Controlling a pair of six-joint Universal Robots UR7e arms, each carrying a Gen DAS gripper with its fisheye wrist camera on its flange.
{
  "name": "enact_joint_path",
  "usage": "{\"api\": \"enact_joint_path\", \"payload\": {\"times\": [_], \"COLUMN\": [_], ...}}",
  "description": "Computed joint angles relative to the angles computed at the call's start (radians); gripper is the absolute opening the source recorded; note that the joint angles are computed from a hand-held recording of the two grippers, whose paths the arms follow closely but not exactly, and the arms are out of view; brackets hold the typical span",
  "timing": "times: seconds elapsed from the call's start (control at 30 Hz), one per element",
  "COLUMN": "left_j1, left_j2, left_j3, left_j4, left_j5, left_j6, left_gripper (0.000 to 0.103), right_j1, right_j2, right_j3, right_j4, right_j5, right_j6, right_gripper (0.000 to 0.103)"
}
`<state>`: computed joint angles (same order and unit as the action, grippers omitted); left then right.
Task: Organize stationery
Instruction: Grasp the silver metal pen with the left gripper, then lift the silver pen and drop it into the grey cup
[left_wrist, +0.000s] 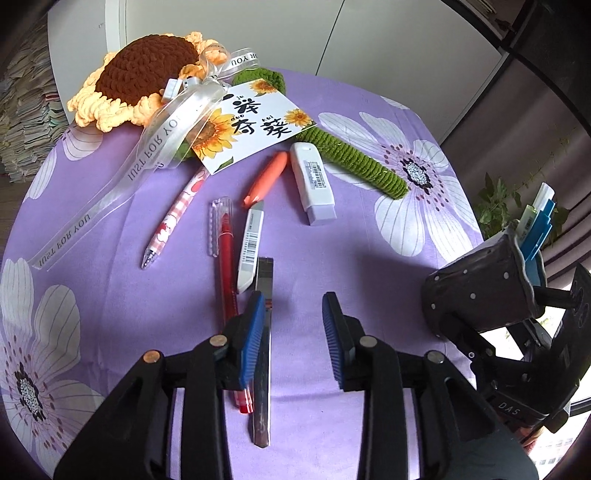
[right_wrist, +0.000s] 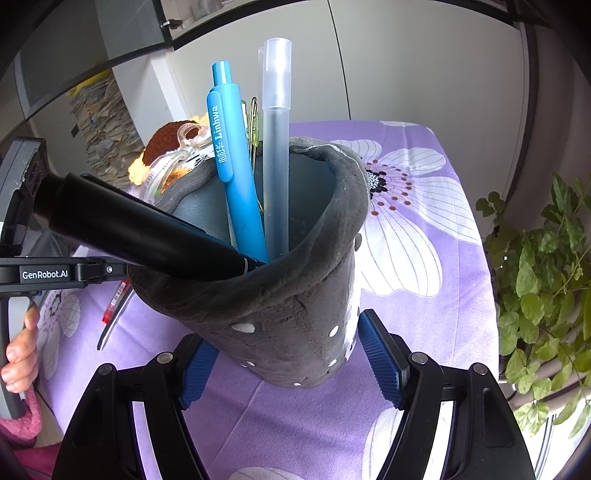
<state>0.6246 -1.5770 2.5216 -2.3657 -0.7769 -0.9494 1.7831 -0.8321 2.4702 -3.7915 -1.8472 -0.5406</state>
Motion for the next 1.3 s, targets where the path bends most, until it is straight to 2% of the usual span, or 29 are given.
{"api": "enact_joint_path", "payload": {"times": [0.1, 0.2, 0.33, 0.6, 0.67, 0.7, 0.83, 1.0, 1.3], "left_j1": [-0.005, 0.004, 0.021, 0.041, 0.04, 0.039, 0.043, -0.009, -0.167], "left_j2": [0.003, 0.005, 0.025, 0.084, 0.096, 0.105, 0.102, 0.055, -0.058], "left_j3": [-0.011, -0.018, -0.024, -0.051, -0.056, -0.06, -0.052, -0.033, -0.01], "left_j4": [0.05, 0.075, 0.048, 0.05, 0.058, 0.067, 0.028, 0.028, 0.094], "left_j5": [0.025, 0.019, 0.0, 0.033, 0.049, 0.057, 0.035, 0.041, 0.075], "left_j6": [-0.025, -0.033, -0.014, -0.001, -0.003, -0.004, 0.03, 0.027, 0.003], "left_gripper": [0.033, 0.034, 0.032, 0.032, 0.025, 0.012, 0.009, 0.009, 0.009], "right_j1": [-0.006, -0.016, -0.023, -0.022, -0.024, -0.023, -0.023, -0.023, -0.023], "right_j2": [-0.005, -0.015, -0.021, -0.02, -0.023, -0.022, -0.022, -0.021, -0.022], "right_j3": [0.001, 0.003, 0.005, 0.005, 0.005, 0.005, 0.006, 0.006, 0.006], "right_j4": [0.004, 0.013, 0.017, 0.018, 0.02, 0.019, 0.019, 0.018, 0.018], "right_j5": [0.006, 0.014, 0.019, 0.019, 0.021, 0.021, 0.021, 0.021, 0.021], "right_j6": [-0.003, -0.008, -0.013, -0.011, -0.012, -0.011, -0.011, -0.012, -0.011], "right_gripper": [0.074, 0.074, 0.074, 0.074, 0.074, 0.074, 0.074, 0.074, 0.074]}}
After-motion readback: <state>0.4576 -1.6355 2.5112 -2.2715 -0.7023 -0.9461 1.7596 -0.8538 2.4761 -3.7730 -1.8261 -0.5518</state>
